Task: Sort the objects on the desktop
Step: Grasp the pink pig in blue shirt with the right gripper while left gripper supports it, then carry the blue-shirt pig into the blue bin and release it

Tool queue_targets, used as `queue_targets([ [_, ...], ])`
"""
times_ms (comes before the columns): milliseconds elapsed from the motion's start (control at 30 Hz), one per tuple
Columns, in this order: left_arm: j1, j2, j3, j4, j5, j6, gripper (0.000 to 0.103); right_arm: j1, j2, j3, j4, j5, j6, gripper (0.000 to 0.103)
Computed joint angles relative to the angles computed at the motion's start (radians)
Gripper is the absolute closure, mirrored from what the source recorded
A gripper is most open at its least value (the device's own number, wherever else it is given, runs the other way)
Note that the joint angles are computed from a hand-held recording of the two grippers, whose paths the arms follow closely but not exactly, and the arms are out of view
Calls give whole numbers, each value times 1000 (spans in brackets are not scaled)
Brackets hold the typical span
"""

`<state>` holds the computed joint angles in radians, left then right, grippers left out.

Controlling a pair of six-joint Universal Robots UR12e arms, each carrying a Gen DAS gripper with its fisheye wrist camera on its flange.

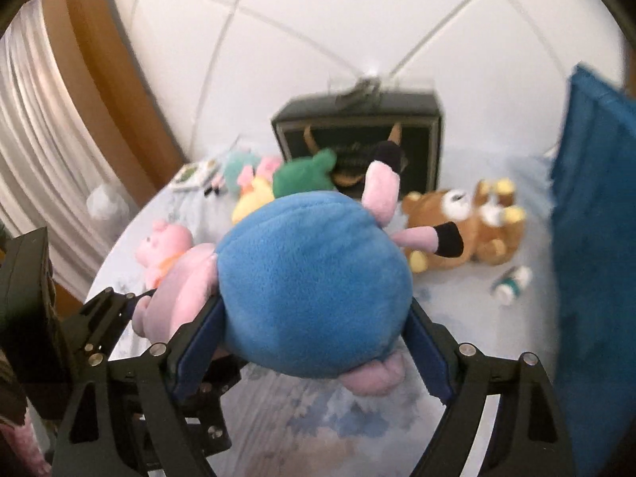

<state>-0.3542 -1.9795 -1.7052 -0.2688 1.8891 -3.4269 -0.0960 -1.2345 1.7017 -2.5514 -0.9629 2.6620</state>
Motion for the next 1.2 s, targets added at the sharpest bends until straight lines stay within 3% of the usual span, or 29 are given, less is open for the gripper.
queue_targets([
  [367, -98, -2, 77, 171, -10, 187, 19, -118, -167, 149, -259, 2, 152, 16],
  [667, -178, -89, 267, 174, -80, 310, 19, -252, -245, 200, -418, -36, 284, 16],
  [933, -243, -206, 490, 46, -142, 365, 18, -385, -267, 207, -463, -59, 364, 16],
  [1100, -277, -266, 616, -111, -132, 365, 16, -426, -247, 181, -431, -97, 391, 14],
  [1200, -284, -292, 665, -183, -126, 364, 16, -431, -230, 162, -398, -133, 400, 7],
])
